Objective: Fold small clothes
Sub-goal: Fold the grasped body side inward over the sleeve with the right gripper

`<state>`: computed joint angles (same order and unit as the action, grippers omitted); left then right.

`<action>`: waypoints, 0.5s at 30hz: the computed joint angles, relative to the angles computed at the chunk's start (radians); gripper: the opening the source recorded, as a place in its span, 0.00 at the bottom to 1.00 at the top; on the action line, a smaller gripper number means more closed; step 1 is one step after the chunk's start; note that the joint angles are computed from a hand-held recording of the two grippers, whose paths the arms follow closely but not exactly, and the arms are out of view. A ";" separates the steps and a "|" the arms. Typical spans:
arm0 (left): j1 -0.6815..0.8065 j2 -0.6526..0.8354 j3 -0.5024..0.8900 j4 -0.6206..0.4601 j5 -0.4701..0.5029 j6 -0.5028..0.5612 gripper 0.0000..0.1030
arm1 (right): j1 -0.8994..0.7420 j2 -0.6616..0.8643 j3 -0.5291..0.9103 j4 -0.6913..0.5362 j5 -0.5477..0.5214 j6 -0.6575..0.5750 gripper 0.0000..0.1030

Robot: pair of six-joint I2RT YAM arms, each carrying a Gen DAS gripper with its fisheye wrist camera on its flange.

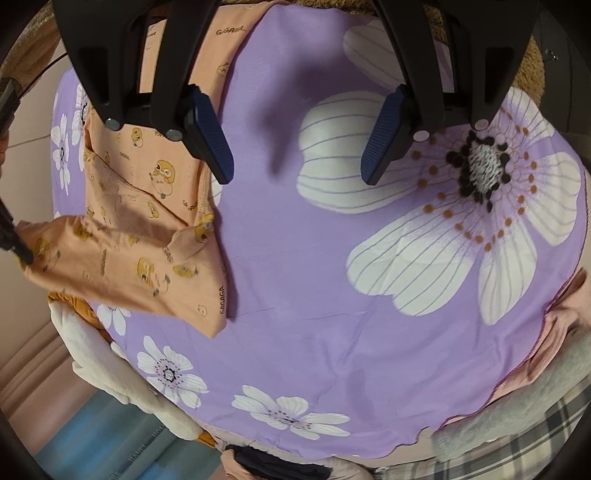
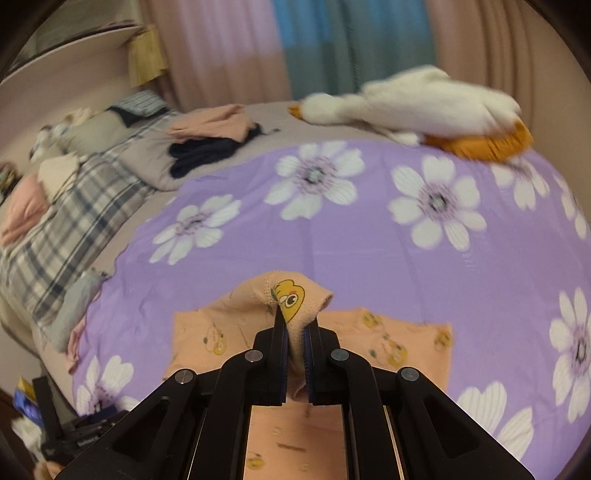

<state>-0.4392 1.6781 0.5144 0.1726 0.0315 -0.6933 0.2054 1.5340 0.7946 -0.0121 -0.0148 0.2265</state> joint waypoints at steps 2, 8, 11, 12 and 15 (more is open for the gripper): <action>-0.008 0.018 0.031 -0.012 -0.003 0.010 0.69 | -0.052 0.020 -0.009 0.000 -0.025 0.006 0.08; -0.029 0.094 0.136 -0.039 0.002 0.043 0.69 | -0.177 0.123 -0.017 -0.007 -0.100 -0.001 0.08; -0.043 0.140 0.192 -0.056 0.005 0.056 0.68 | -0.226 0.191 -0.030 0.020 -0.136 0.006 0.08; -0.046 0.158 0.217 -0.068 0.007 0.061 0.68 | -0.241 0.207 -0.027 0.020 -0.146 0.006 0.08; -0.060 0.203 0.288 -0.087 0.004 0.081 0.66 | -0.285 0.272 -0.010 0.023 -0.167 0.011 0.08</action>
